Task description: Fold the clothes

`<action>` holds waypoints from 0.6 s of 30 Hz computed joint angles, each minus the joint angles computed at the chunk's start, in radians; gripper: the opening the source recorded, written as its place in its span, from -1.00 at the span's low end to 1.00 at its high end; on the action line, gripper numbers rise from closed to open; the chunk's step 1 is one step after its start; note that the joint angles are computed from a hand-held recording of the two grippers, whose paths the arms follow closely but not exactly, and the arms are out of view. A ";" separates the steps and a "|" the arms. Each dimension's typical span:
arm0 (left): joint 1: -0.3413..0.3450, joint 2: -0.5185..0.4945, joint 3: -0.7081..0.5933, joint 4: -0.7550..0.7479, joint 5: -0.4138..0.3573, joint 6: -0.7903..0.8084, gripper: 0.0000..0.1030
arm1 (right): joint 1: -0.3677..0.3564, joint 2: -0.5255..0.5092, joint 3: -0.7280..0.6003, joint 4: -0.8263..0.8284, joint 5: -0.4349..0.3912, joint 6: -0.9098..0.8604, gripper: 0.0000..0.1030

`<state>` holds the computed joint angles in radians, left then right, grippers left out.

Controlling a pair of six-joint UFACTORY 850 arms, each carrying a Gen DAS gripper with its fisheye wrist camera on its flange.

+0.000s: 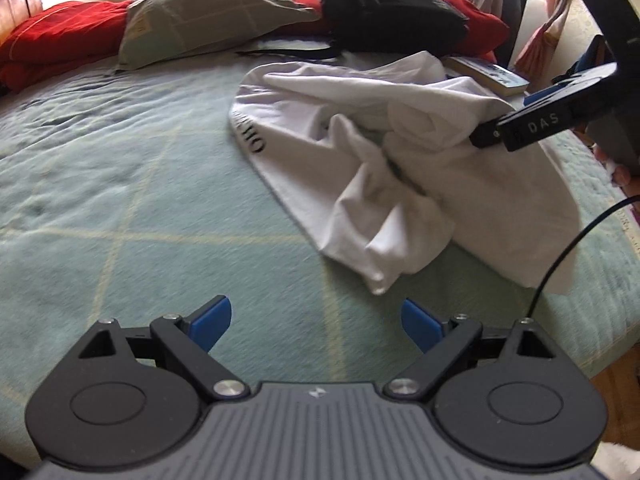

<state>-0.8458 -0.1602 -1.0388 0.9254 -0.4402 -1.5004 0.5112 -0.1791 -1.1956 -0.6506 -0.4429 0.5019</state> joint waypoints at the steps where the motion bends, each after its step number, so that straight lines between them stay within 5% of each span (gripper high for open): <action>1: 0.001 -0.008 -0.009 -0.001 0.005 0.003 0.79 | -0.008 0.000 0.001 0.001 0.005 0.005 1.00; 11: 0.040 -0.103 -0.111 -0.053 0.080 0.023 0.79 | -0.025 0.052 0.056 0.099 0.121 -0.088 1.00; 18: 0.071 -0.194 -0.207 -0.158 0.150 0.098 0.80 | -0.062 0.081 0.085 0.337 0.197 -0.249 1.00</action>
<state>-0.7751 -0.3546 -1.2460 0.7676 -0.2903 -1.4022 0.4496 -0.0979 -1.1105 -0.3137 -0.2458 0.2525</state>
